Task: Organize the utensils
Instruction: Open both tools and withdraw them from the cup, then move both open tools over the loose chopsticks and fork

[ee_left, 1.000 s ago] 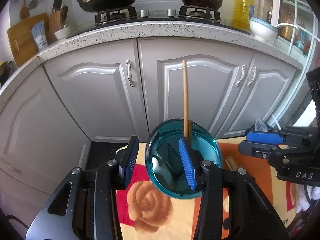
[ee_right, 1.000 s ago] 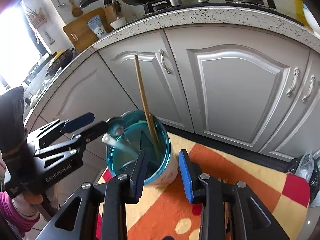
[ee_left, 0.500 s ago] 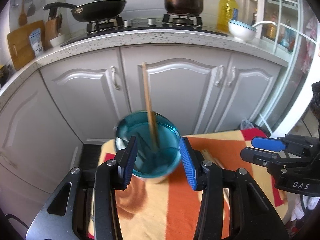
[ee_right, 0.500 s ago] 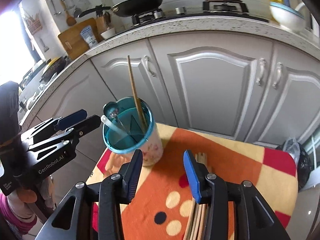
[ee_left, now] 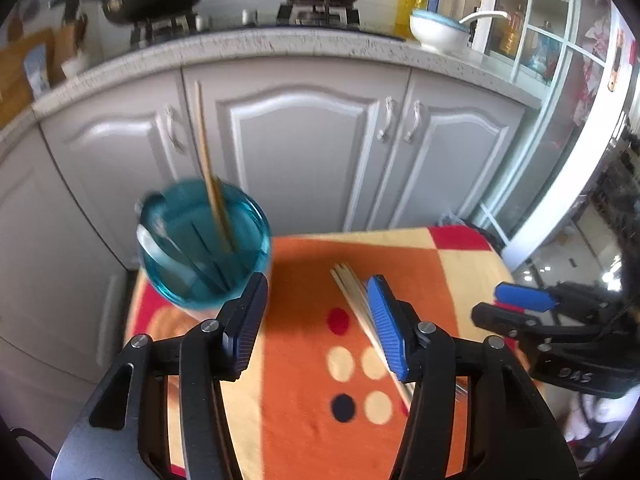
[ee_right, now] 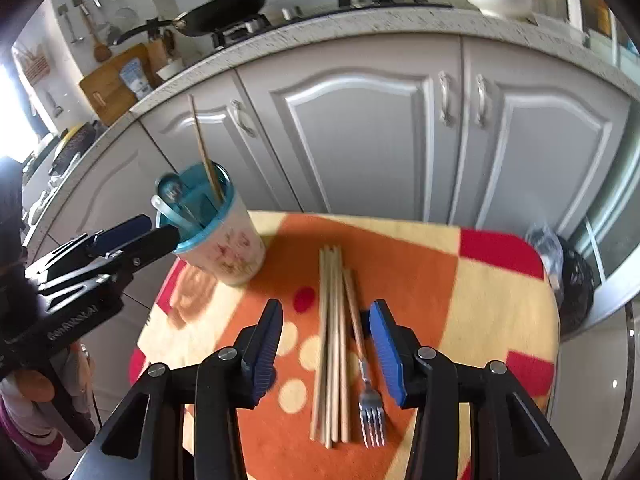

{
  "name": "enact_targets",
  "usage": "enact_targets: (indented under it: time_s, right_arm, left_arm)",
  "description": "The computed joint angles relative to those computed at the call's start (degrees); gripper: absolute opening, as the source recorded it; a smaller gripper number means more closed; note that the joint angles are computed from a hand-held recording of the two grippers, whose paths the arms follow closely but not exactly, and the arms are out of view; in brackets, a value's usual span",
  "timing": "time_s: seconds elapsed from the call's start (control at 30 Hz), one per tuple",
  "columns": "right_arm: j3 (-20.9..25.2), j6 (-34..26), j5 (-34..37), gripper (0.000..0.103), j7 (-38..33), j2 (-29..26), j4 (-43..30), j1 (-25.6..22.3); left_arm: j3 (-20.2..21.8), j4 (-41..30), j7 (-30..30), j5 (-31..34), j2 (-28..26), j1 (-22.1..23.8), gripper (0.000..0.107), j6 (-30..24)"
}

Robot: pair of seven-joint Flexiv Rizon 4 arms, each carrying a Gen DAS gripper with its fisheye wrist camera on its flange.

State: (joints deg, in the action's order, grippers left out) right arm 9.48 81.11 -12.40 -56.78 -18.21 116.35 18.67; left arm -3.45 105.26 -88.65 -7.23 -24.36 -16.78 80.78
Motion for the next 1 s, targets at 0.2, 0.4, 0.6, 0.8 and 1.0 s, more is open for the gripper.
enact_targets:
  time_s: [0.2, 0.4, 0.6, 0.8, 1.0]
  right_arm:
    - [1.7, -3.3, 3.0, 0.044, -1.6, -3.9, -0.7, -1.8]
    - [0.9, -7.6, 2.0, 0.044, -3.5, -10.8, -6.1, -0.1]
    - [-1.5, -10.6, -1.1, 0.046, -4.0, -15.4, -9.9, 2.4]
    - [-6.8, -7.3, -3.6, 0.047, 1.9, -12.7, -5.0, 3.7]
    - [-7.5, -7.4, -4.4, 0.047, 4.3, -9.6, -0.9, 0.9]
  left_arm:
    - [0.0, -0.1, -0.7, -0.8, -1.7, 0.1, 0.052, -3.7]
    - [1.0, -0.7, -1.9, 0.5, -3.3, -0.4, 0.052, -6.4]
    - [1.2, -2.4, -2.7, 1.2, -5.0, -0.4, 0.052, -8.2]
    - [0.9, -4.8, -3.0, 1.5, -7.3, -0.5, 0.052, -9.7]
    - [-0.8, -8.8, -2.3, 0.2, -11.5, -0.8, 0.052, -10.5]
